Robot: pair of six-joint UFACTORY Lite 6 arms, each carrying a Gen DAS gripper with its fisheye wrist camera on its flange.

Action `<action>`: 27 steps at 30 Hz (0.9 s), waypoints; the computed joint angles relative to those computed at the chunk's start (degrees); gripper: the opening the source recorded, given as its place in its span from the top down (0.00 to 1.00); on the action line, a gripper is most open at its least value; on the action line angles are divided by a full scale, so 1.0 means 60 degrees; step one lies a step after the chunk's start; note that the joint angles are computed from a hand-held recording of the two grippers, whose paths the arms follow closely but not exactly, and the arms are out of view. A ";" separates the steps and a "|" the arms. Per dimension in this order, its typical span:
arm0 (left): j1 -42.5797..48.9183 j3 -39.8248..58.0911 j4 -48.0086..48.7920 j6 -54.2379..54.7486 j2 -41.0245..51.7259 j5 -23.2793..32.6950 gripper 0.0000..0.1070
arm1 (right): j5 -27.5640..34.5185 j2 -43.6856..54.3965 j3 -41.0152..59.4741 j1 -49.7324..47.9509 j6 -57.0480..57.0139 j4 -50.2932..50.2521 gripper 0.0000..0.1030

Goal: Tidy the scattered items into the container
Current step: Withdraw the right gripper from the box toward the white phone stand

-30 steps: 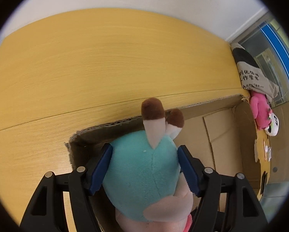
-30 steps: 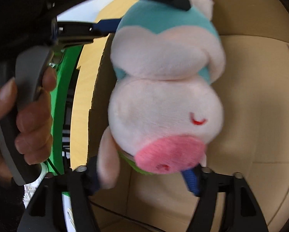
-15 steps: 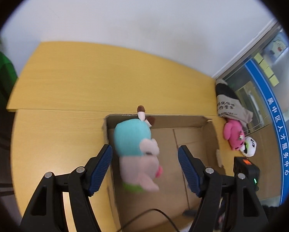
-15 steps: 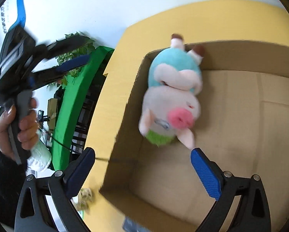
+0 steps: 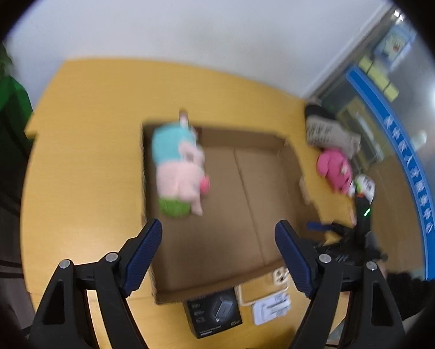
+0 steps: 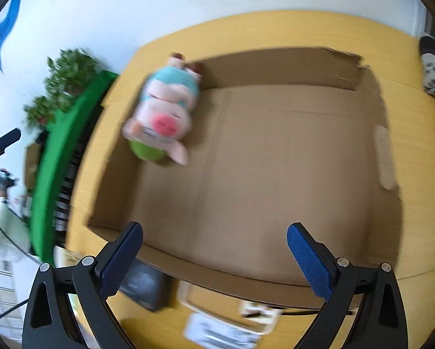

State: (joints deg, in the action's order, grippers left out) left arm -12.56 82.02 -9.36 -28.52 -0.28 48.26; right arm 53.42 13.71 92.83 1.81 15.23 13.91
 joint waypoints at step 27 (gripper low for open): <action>-0.1801 -0.3448 -0.0640 -0.1080 0.1460 -0.2708 0.26 | 0.0281 -0.1632 -0.3435 -0.1411 -0.0777 -0.1629 0.03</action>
